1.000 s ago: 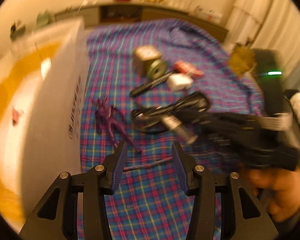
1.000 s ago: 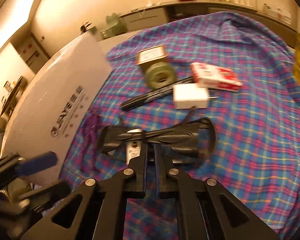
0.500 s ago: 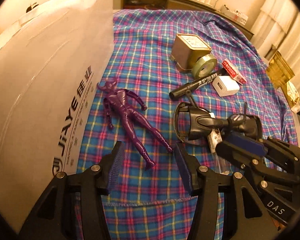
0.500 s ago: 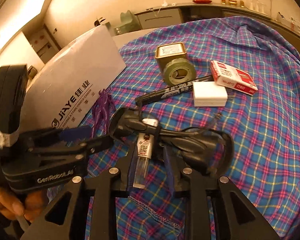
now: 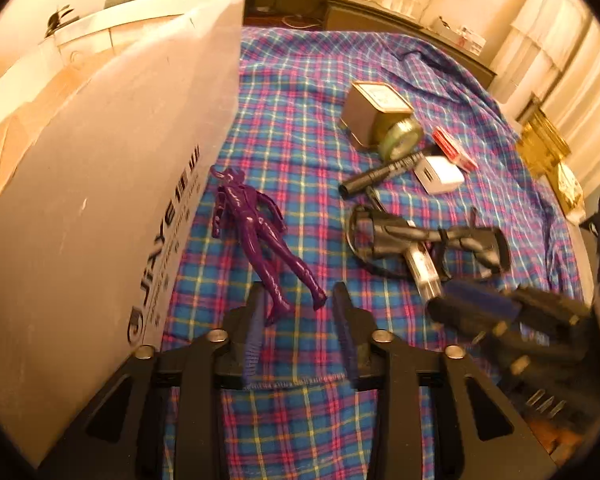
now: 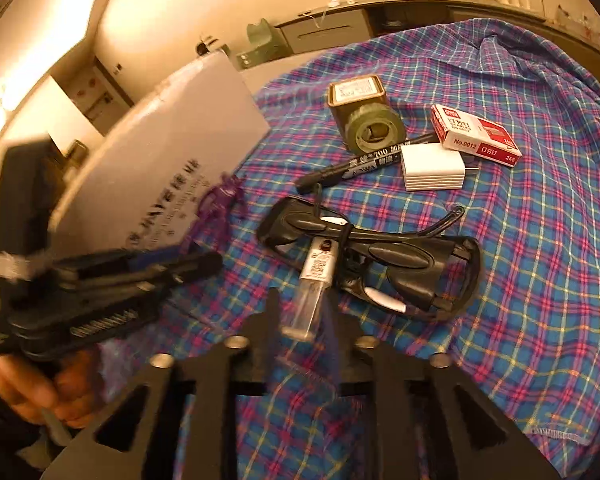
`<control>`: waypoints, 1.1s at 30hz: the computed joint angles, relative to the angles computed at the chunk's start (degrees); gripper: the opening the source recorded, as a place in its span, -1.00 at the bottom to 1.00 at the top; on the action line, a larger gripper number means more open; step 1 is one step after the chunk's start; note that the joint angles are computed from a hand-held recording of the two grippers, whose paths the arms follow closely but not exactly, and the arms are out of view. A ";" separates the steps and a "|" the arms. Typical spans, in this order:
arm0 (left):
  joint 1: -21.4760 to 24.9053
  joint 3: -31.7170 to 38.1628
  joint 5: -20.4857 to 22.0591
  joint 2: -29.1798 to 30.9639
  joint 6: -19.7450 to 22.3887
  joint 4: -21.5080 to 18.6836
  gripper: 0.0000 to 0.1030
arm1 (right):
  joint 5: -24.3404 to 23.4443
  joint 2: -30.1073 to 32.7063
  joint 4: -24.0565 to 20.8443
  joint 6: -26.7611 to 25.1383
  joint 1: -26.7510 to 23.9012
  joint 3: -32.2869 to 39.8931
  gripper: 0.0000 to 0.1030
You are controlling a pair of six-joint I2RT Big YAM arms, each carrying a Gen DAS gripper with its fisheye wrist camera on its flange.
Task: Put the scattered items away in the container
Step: 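Grasp the purple toy figure with the left gripper while the right gripper lifts the lighter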
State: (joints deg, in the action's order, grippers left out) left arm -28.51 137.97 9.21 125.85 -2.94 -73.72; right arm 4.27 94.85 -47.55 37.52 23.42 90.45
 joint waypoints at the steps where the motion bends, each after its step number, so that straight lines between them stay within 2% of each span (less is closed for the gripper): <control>1: -0.01 1.10 -0.27 0.67 -0.57 -0.54 0.00 | -0.08 0.83 -0.59 -0.64 -0.01 0.83 -0.44; 2: -0.14 2.91 -0.33 1.78 -0.77 -1.53 0.03 | 1.09 1.07 -0.14 -1.60 0.23 1.03 -0.44; 4: -0.41 6.24 -1.37 4.24 -0.51 -3.47 0.05 | -0.09 0.84 -0.46 -0.80 0.01 0.93 -0.54; 6: -0.66 3.51 -2.73 3.11 -0.11 -0.71 0.00 | -3.57 -1.75 2.61 1.47 -0.48 -2.17 -0.60; 7: -0.69 2.26 -2.97 2.43 0.36 -0.12 -0.16 | -6.42 -3.72 5.26 3.48 -0.85 -4.39 -0.65; 9: -0.35 0.25 -1.68 1.15 1.38 0.47 -0.38 | -8.57 -6.37 8.75 6.36 -1.12 -7.48 -0.68; 10: 0.02 -1.21 -0.57 0.21 1.85 0.68 -0.41 | -7.82 -6.79 8.19 6.66 -0.85 -7.73 -0.75; 12: 0.49 -3.41 0.04 -1.21 2.62 1.23 -0.41 | -2.23 -6.23 2.85 5.37 0.76 -6.13 -0.77; 14: 1.08 -6.12 1.15 -2.96 3.35 2.01 -0.42 | -3.14 -7.49 4.17 5.77 1.55 -7.04 -0.77; 16: 1.57 -7.88 2.05 -4.25 4.09 2.19 -0.42 | 1.82 -6.75 -0.50 2.92 3.60 -4.71 -0.77; 18: 1.80 -9.62 2.83 -5.55 4.91 2.22 -0.42 | 1.47 -7.08 -0.73 3.63 4.30 -5.40 -0.77; 21: 1.84 -12.80 3.10 -7.72 6.37 2.59 -0.42 | 3.01 -7.05 -3.67 3.21 5.56 -5.37 -0.77; 24: 1.74 -15.08 2.87 -9.02 7.02 2.76 -0.42 | 4.60 -7.37 -4.71 3.18 6.28 -5.73 -0.76; 26: 1.48 -16.22 1.35 -9.66 7.33 3.70 -0.41 | 5.37 -7.04 -5.60 2.85 6.32 -5.16 -0.73; 27: 1.34 -16.22 0.37 -9.62 7.06 3.93 -0.39 | 5.91 -6.73 -5.94 2.55 6.31 -4.69 -0.64; 29: 1.41 -15.02 -0.23 -8.89 5.81 3.46 -0.23 | 7.18 -5.67 -7.10 1.07 6.18 -3.03 -0.48; 30: 1.40 -14.01 -0.25 -8.29 5.05 3.26 -0.06 | 7.55 -4.87 -7.54 -0.01 6.04 -2.04 -0.44; 33: 1.08 -11.30 -0.28 -6.33 4.81 3.01 0.02 | 7.96 -2.27 -8.75 -1.46 5.43 -0.31 -0.43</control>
